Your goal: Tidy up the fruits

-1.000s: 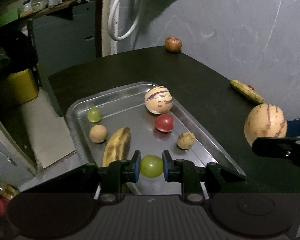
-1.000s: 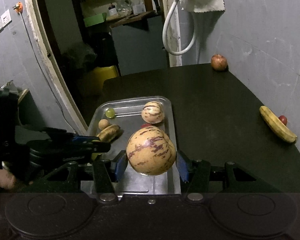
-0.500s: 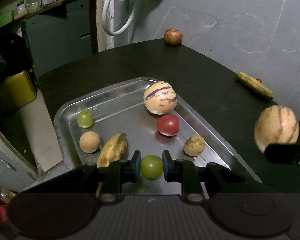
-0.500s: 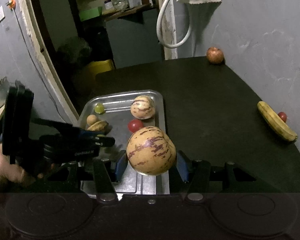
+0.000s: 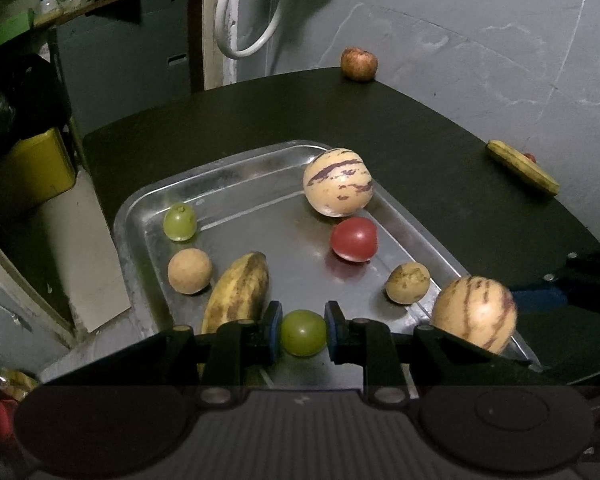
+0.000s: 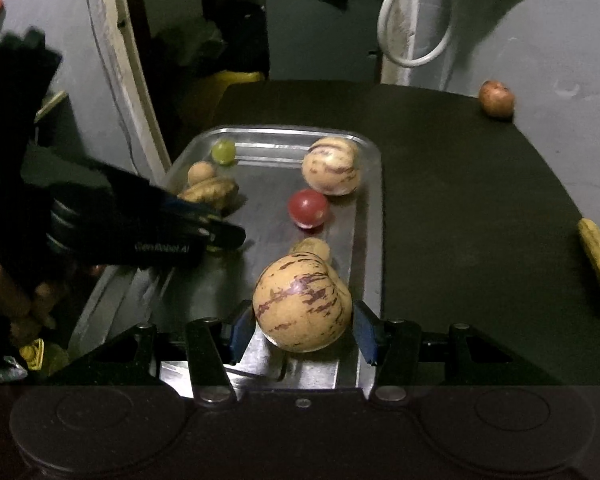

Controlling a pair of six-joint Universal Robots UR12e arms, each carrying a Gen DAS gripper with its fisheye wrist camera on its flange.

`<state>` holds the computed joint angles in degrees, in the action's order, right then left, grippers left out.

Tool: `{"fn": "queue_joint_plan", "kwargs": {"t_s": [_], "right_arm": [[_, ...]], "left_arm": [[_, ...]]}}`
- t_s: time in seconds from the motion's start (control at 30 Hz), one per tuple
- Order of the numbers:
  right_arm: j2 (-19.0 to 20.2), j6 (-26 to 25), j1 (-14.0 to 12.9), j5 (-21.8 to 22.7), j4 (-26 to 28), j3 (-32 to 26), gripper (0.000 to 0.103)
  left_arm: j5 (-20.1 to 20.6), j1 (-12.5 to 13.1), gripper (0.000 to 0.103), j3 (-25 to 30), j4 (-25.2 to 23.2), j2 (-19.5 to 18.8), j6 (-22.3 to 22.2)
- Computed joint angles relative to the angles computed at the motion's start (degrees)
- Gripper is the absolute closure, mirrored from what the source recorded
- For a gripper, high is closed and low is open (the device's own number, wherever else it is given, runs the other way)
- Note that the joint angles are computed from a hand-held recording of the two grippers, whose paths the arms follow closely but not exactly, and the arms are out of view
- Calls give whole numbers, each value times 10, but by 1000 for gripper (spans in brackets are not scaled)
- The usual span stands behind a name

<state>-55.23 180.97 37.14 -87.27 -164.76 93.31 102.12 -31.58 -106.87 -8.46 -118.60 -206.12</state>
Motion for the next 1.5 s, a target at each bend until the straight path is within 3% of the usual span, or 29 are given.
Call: {"fn": "queue_joint_plan", "kwargs": {"t_s": [0.8,0.87,0.93,0.97,1.37,1.5], "right_arm": [[11,-14,3,1,-1,-8,47],[10,-13,2,3,-1,-7,47],[9,-11,2,3,-9,-4,44],[9,-10,1,4,-14,-3,40],[-2,-7,1,3,-32,7,34],[-10,-6,1,3,-42,15,29]], "left_arm": [[-8,2,75,3,-7,-1,-21],[-10,2,68,3,-5,-1,-22],[-9,2,50,2,0,0,-24],[-9,1,47,2,3,0,-24],[-9,1,40,1,7,5,-36],[-4,0,33,2,15,8,-35]]}}
